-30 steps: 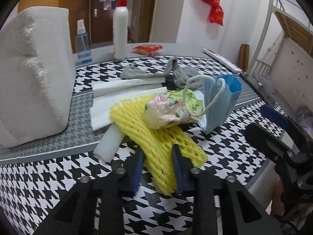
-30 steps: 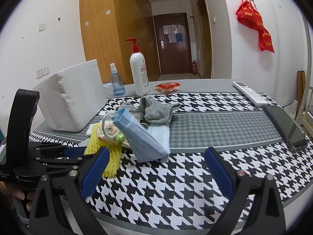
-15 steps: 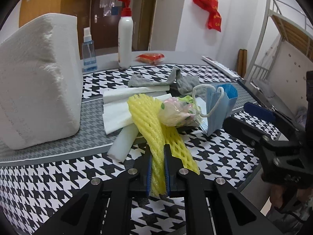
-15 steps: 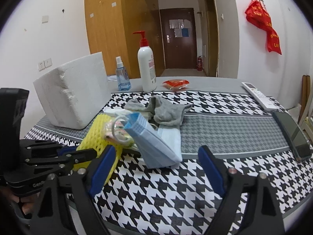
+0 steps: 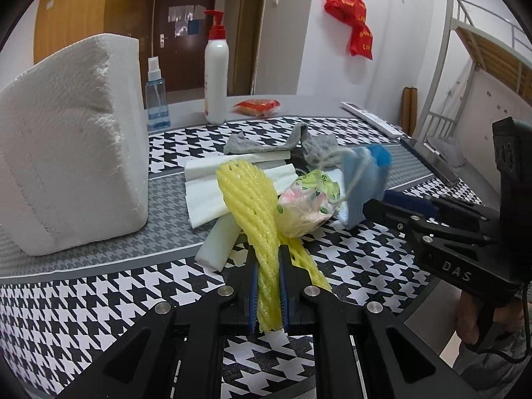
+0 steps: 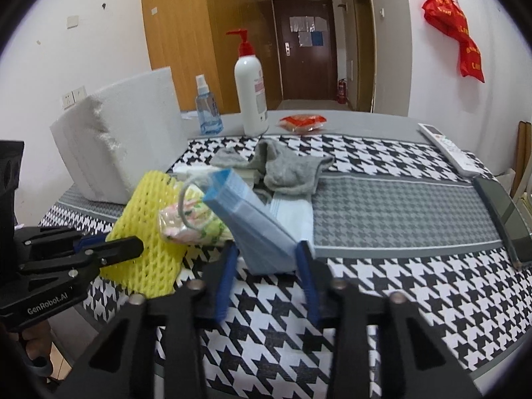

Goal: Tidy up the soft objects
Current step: 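Lift the yellow net with the left tool while the right tool grasps the blue mask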

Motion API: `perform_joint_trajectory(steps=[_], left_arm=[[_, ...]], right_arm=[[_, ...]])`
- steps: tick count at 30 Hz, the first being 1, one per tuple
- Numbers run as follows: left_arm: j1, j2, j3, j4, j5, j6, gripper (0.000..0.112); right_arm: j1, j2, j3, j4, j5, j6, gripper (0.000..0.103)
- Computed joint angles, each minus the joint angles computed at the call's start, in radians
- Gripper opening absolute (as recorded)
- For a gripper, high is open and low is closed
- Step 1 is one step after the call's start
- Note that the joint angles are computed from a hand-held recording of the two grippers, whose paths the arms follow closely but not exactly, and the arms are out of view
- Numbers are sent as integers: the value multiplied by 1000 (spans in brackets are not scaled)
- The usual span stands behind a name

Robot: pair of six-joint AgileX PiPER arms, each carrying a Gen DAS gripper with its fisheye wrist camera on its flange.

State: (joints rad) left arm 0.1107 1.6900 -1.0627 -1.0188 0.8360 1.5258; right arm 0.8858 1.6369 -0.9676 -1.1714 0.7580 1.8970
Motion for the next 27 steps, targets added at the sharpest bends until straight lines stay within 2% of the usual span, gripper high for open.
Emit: perform_joint_trajectory(steps=[3, 10, 13, 16, 18, 19, 20, 27], left_arm=[[10, -5, 9, -11, 10, 18, 11], [23, -12, 21, -25, 27, 45, 11], [29, -13, 21, -25, 28, 48, 11], [34, -14, 21, -25, 31, 51, 11], [36, -14, 20, -26, 30, 49, 11], [38, -15, 19, -26, 30, 49, 11], [39, -15, 19, -26, 27, 48, 11], [57, -16, 11, -27, 43, 64, 11]], right_arm=[[-7, 2, -3, 21, -17, -17, 11], [3, -6, -5, 16, -22, -26, 11], [21, -6, -13, 8, 12, -39, 11], [21, -2, -29, 15, 28, -72, 21], [18, 7, -42, 20, 38, -96, 51], [21, 11, -45, 12, 51, -94, 57], [27, 11, -43, -3, 61, -83, 61], [-18, 42, -80, 25, 34, -157, 60]])
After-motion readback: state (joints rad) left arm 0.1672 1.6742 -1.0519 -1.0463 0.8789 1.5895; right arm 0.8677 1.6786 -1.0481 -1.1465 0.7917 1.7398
